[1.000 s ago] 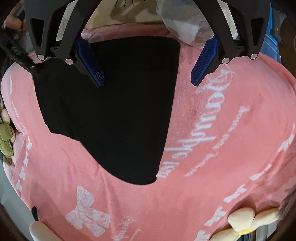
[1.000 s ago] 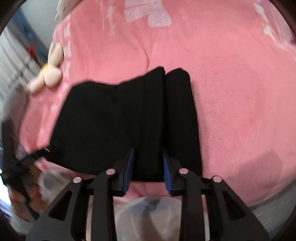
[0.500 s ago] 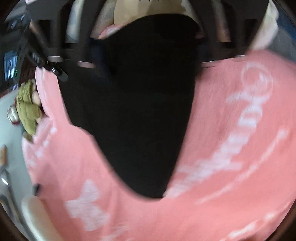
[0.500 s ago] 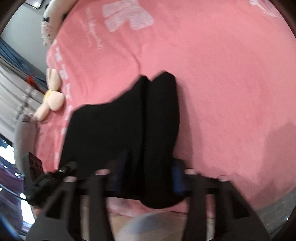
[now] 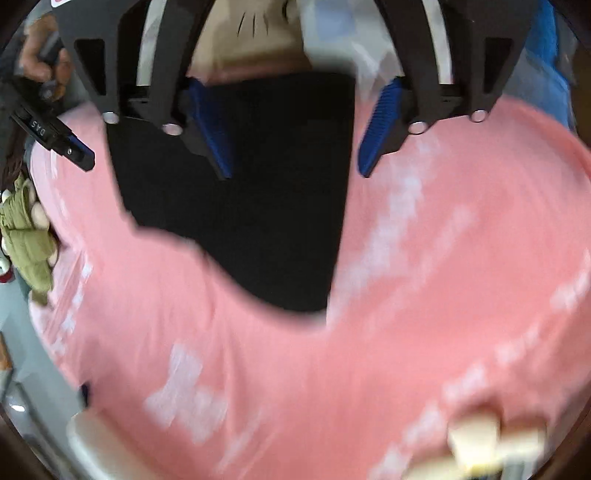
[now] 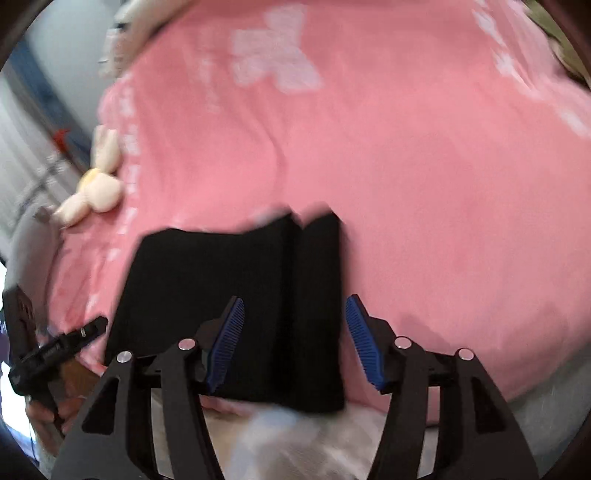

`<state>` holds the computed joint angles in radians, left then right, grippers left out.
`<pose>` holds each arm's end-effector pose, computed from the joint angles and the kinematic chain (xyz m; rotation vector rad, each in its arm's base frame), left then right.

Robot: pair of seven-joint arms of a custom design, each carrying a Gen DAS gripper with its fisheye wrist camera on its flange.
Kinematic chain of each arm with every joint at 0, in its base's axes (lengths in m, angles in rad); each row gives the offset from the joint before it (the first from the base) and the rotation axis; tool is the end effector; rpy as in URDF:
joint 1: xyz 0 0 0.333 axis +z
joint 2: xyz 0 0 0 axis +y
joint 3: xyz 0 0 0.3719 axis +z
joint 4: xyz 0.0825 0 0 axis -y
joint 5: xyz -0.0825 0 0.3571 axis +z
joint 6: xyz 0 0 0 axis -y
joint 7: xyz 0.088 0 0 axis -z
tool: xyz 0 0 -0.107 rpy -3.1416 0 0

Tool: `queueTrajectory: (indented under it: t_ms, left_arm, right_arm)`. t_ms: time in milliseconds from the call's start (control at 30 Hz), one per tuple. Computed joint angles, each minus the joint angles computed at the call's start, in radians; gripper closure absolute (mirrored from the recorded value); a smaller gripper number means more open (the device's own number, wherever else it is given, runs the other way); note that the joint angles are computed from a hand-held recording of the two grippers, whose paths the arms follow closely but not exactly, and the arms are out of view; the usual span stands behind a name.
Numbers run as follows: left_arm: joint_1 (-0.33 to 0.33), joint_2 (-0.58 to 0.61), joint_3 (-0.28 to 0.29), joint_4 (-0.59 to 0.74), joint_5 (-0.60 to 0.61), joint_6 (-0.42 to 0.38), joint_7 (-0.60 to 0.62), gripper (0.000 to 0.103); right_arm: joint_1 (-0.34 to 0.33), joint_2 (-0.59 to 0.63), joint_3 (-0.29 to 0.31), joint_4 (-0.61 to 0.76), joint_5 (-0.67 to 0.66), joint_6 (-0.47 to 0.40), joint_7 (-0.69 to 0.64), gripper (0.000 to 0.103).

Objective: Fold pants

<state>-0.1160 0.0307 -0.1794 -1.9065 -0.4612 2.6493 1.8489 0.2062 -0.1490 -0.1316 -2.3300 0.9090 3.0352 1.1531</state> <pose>0.5705 -0.1593 0.6254 -1.6707 2.1355 -1.0671 0.4917 -0.0270 0.5462 -1.2759 1.8867 -0.4234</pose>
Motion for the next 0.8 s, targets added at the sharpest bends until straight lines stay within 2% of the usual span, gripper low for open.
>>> queueTrajectory:
  t_ms: [67,133,167,200,267,300,333,367,400,433,500,533,567,600,633,667,700,733,767,800]
  left_arm:
    - [-0.009,0.021,-0.007,0.044,0.024,0.050,-0.005,0.022]
    - [-0.027,0.090,-0.010,0.145,0.129,0.043,-0.084,0.022]
    - [-0.031,0.118,-0.011,0.179,0.157,0.038,-0.109,0.022]
    - [-0.043,0.160,-0.005,0.229,0.221,0.009,-0.168,0.022]
    - [-0.046,0.220,-0.002,0.295,0.274,-0.070,-0.217,0.022]
    - [-0.052,0.258,0.003,0.334,0.310,-0.114,-0.246,0.022]
    - [-0.066,0.296,0.015,0.379,0.359,-0.152,-0.288,0.022]
    - [-0.079,0.316,0.029,0.400,0.405,-0.172,-0.331,0.022]
    - [-0.086,0.327,0.040,0.397,0.443,-0.168,-0.364,0.019]
    - [-0.076,0.336,0.033,0.400,0.444,-0.169,-0.371,0.019]
    - [-0.044,0.349,0.007,0.392,0.403,-0.153,-0.362,0.008]
    - [-0.035,0.358,-0.001,0.392,0.389,-0.148,-0.363,0.006]
    - [-0.028,0.362,-0.008,0.391,0.379,-0.153,-0.358,0.005]
    - [-0.026,0.367,-0.013,0.392,0.374,-0.155,-0.358,0.005]
    - [-0.035,0.357,-0.007,0.375,0.387,-0.140,-0.372,0.005]
    - [-0.039,0.352,-0.004,0.370,0.402,-0.135,-0.371,0.005]
    - [-0.042,0.355,-0.001,0.378,0.414,-0.140,-0.373,0.006]
    - [-0.044,0.350,0.002,0.376,0.424,-0.144,-0.379,0.006]
    - [-0.039,0.344,-0.003,0.373,0.418,-0.144,-0.374,0.006]
    - [-0.034,0.334,-0.009,0.368,0.409,-0.140,-0.367,0.007]
  right_arm:
    - [0.000,0.044,-0.005,0.088,-0.018,-0.033,-0.041,0.047]
    - [-0.020,0.114,-0.007,0.180,0.008,-0.103,-0.097,0.047]
    - [-0.041,0.166,-0.004,0.235,-0.021,-0.152,-0.071,0.046]
    - [-0.059,0.211,0.000,0.277,-0.057,-0.192,-0.036,0.046]
    - [-0.088,0.303,0.008,0.353,-0.138,-0.242,0.024,0.049]
    - [-0.107,0.336,0.024,0.385,-0.134,-0.267,0.007,0.069]
    - [-0.112,0.350,0.030,0.397,-0.164,-0.271,0.027,0.096]
    - [-0.122,0.339,0.048,0.389,-0.158,-0.256,0.013,0.099]
    - [-0.141,0.315,0.080,0.373,-0.106,-0.225,-0.042,0.099]
    - [-0.146,0.277,0.105,0.335,-0.077,-0.149,-0.079,0.099]
    - [-0.155,0.244,0.121,0.277,-0.099,-0.066,-0.068,0.099]
    - [-0.162,0.259,0.115,0.272,-0.144,-0.075,-0.032,0.097]
    - [-0.172,0.302,0.102,0.288,-0.179,-0.137,-0.010,0.097]
    - [-0.197,0.314,0.124,0.291,-0.143,-0.142,-0.023,0.097]
    - [-0.236,0.299,0.169,0.286,-0.037,-0.129,-0.073,0.094]
    - [-0.240,0.280,0.181,0.275,-0.002,-0.101,-0.084,0.094]
    - [-0.209,0.260,0.168,0.254,0.000,-0.033,-0.068,0.093]
    - [-0.202,0.233,0.180,0.242,0.066,0.002,-0.122,0.093]
    - [-0.230,0.205,0.225,0.250,0.198,-0.018,-0.246,0.093]
    - [-0.233,0.184,0.234,0.251,0.260,-0.054,-0.310,0.093]
